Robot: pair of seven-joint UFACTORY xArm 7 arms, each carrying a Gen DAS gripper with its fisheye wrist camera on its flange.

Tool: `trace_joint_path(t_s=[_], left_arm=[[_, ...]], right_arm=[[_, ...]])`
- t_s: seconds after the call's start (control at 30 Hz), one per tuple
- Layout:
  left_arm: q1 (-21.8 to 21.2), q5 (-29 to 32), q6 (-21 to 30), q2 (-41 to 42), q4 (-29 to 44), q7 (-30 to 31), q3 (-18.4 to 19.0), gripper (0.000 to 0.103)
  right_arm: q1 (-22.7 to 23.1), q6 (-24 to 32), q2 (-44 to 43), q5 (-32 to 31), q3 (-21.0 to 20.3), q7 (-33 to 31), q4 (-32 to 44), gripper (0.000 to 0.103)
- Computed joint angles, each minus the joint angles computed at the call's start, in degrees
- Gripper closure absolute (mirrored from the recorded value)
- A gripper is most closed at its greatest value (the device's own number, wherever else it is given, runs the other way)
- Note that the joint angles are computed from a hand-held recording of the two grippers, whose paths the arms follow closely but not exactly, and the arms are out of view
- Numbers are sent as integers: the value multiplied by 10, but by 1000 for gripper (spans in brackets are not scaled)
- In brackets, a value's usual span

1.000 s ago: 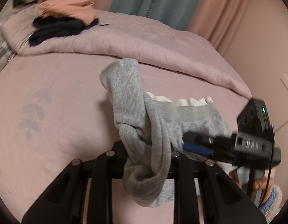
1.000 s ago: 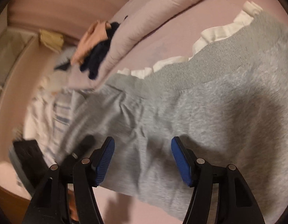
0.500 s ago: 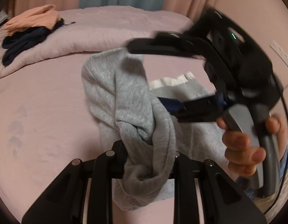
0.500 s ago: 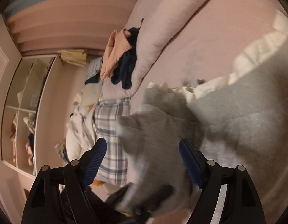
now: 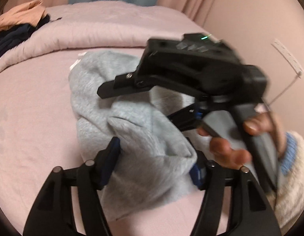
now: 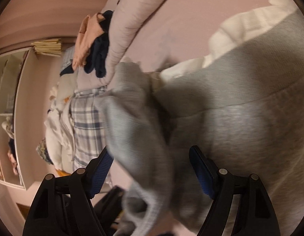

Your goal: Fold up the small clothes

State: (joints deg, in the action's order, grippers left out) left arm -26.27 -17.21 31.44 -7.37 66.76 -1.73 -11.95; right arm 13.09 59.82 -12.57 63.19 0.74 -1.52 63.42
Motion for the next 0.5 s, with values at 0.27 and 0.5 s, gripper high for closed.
trace_joint_path(t_s=[0.27, 0.5], left_arm=[[-15, -30, 14, 23, 29, 57, -5, 34], [-21, -18, 22, 15, 20, 98, -12, 34]], right_arm=[[-8, 22, -3, -10, -7, 6, 6, 23], [-21, 75, 1, -9, -17, -30, 20, 23]])
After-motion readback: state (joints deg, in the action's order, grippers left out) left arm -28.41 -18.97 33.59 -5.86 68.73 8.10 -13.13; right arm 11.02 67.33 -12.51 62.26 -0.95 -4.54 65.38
